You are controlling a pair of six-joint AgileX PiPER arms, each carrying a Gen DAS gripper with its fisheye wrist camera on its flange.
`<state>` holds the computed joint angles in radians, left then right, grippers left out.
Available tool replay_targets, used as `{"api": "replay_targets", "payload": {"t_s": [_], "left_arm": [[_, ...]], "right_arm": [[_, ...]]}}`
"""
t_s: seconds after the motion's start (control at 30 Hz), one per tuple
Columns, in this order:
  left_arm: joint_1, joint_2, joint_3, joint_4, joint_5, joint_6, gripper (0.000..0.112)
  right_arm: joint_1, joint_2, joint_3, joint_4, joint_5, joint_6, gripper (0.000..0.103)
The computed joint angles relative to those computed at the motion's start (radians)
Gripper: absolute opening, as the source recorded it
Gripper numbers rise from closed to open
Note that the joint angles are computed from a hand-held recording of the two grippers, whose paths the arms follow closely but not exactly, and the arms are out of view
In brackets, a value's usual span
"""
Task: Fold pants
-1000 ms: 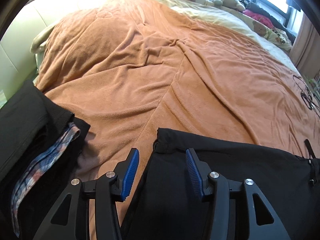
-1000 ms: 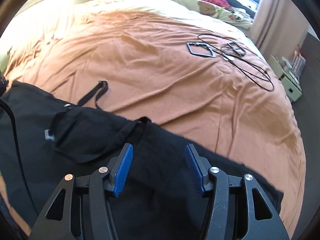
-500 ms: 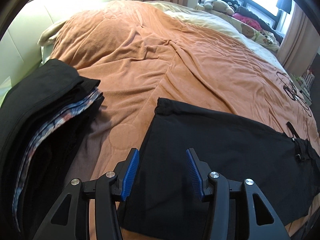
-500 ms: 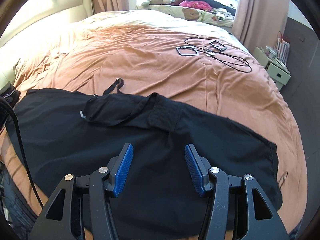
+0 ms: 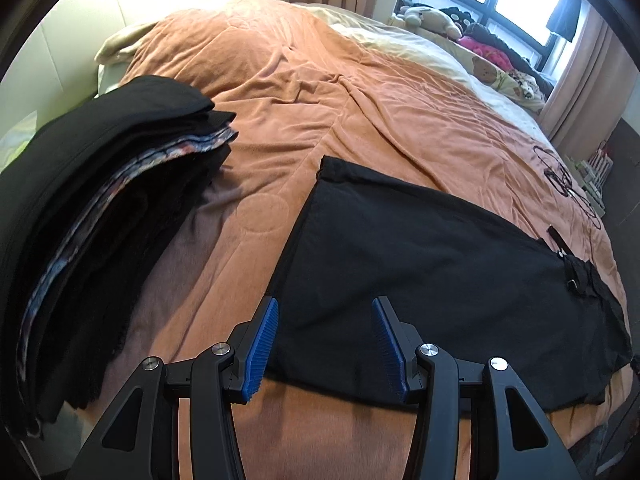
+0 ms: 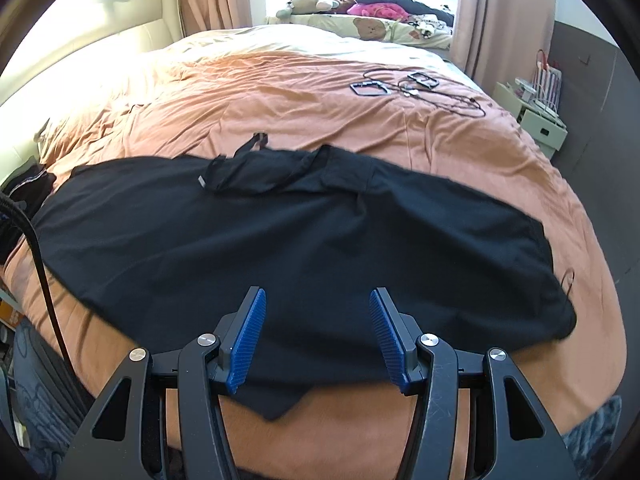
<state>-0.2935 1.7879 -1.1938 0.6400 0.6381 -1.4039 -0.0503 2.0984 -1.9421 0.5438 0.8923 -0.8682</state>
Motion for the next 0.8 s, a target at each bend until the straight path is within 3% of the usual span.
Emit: {"api": "replay_targets", "payload": {"t_s": [0.2, 0.37, 0.63, 0.8], "left_arm": [[-0.034, -0.068, 0.113, 0.042, -0.045, -0.105, 0.051], [-0.041, -0.099, 0.212, 0.063, -0.144, -0.218, 0.051], [-0.059, -0.072, 0.256, 0.183, -0.210, -0.408, 0.051], [-0.025, -0.049, 0.260, 0.192, -0.254, -0.421, 0.051]], "right_arm": [[-0.026, -0.107, 0.220, 0.057, -0.071, -0.076, 0.053], [-0.031, -0.154, 0.339, 0.074, -0.111, -0.100, 0.053], [-0.021, -0.176, 0.428, 0.052, -0.151, -0.079, 0.053], [0.005, -0.153, 0.422, -0.013, -0.176, -0.010, 0.053]]}}
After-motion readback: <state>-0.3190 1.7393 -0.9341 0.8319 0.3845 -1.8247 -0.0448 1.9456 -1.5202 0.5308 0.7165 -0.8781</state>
